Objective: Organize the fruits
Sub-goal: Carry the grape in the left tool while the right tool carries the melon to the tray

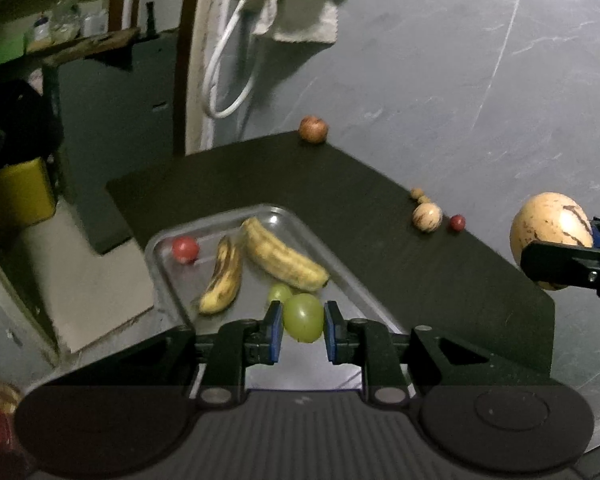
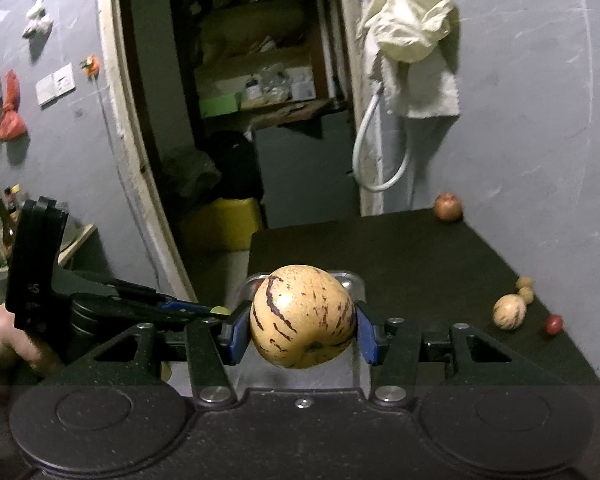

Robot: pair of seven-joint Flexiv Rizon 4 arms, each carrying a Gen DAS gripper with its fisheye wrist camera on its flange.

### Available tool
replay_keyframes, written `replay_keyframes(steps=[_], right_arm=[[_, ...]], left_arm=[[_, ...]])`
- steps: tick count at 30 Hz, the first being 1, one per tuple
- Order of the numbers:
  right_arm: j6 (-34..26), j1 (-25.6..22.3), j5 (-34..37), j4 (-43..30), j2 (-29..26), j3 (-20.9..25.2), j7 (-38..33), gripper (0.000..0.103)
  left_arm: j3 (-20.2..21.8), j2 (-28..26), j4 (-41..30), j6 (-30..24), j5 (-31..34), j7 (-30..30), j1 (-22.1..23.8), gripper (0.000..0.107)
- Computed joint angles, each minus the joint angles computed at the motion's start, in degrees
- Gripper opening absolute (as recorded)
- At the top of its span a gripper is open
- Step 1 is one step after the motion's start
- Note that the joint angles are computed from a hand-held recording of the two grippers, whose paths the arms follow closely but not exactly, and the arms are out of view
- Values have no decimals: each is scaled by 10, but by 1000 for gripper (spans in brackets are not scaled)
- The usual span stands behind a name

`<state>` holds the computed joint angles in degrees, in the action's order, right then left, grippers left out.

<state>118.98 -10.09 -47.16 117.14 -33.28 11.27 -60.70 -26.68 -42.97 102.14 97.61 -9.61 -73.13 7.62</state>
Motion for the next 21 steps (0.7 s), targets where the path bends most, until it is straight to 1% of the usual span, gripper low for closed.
replay_keyframes(steps=[6,12,16,21], right_arm=[[-30,-10,-28,-9,-12,18,14,54],[-80,-28,-41,-40,-40,52,16,54],[-124,-42,-31,-70,-70,87,-3,54],[-179,-42,-13,-115,-108,116,-37,54]], left_arm=[[6,-10,7,-3,-3,-6,4,22],[11,-31,-16,-20,-10,0,4,22],[25,-47,-42,-35,-23,6,-7,22],[39,-69,-79,-60,-37,24,-20,22]])
